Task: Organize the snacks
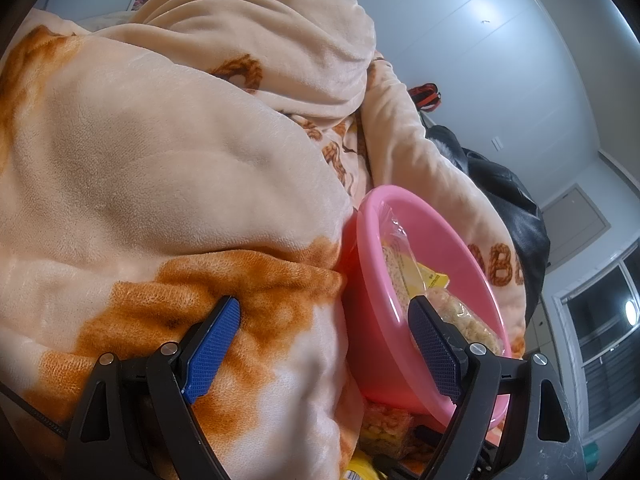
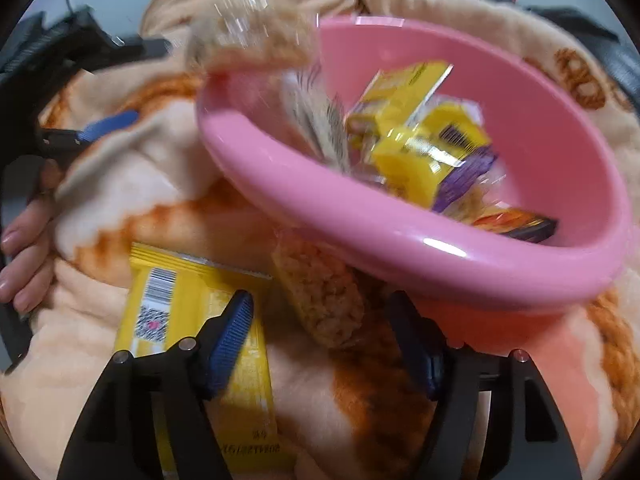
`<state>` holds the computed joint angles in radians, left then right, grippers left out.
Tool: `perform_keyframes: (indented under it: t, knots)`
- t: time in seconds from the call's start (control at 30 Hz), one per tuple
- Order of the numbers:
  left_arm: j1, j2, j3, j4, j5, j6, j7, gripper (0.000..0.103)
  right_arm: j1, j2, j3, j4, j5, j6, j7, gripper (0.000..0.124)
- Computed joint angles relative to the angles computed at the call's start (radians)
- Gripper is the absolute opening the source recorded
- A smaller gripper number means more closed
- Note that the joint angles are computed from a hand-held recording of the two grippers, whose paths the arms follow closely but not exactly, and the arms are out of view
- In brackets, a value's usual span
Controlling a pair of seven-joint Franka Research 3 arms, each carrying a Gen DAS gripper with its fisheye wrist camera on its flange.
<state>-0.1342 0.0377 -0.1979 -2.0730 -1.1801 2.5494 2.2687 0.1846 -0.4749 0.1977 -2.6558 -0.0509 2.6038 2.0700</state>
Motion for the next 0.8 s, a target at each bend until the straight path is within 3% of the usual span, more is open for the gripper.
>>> perform_keyframes:
  t: [0.1,0.17,0.2,0.37,0.5,0.63,0.8]
  knots:
    - [0.001,-0.001,0.001,0.000,0.000,-0.001,0.000,0.084,0.009,0.053,-0.033,0.025,0.038,-0.006,-0.021,0.067]
    - [0.001,-0.001,0.001,-0.001,0.000,-0.003,0.000,0.084,0.024,0.074,-0.053,0.032,0.074,-0.011,-0.045,0.055]
    - [0.001,-0.001,0.001,-0.001,0.000,-0.003,0.000,0.084,0.030,0.081,-0.060,0.034,0.087,-0.012,-0.058,0.042]
    - [0.002,-0.002,0.002,-0.001,-0.001,-0.005,0.001,0.084,0.019,0.044,-0.017,-0.001,0.045,0.045,-0.034,0.040]
    - [0.003,-0.003,0.003,-0.001,0.002,-0.007,0.000,0.084,-0.007,-0.024,0.064,-0.037,-0.051,0.092,0.024,0.040]
    - [0.003,-0.003,0.003,-0.001,0.001,-0.008,0.000,0.084,-0.083,-0.134,0.200,-0.073,-0.214,0.133,0.130,0.040]
    - [0.003,-0.003,0.003,-0.001,0.001,-0.009,0.000,0.084,-0.136,-0.313,0.243,-0.183,-0.254,0.335,0.193,0.040]
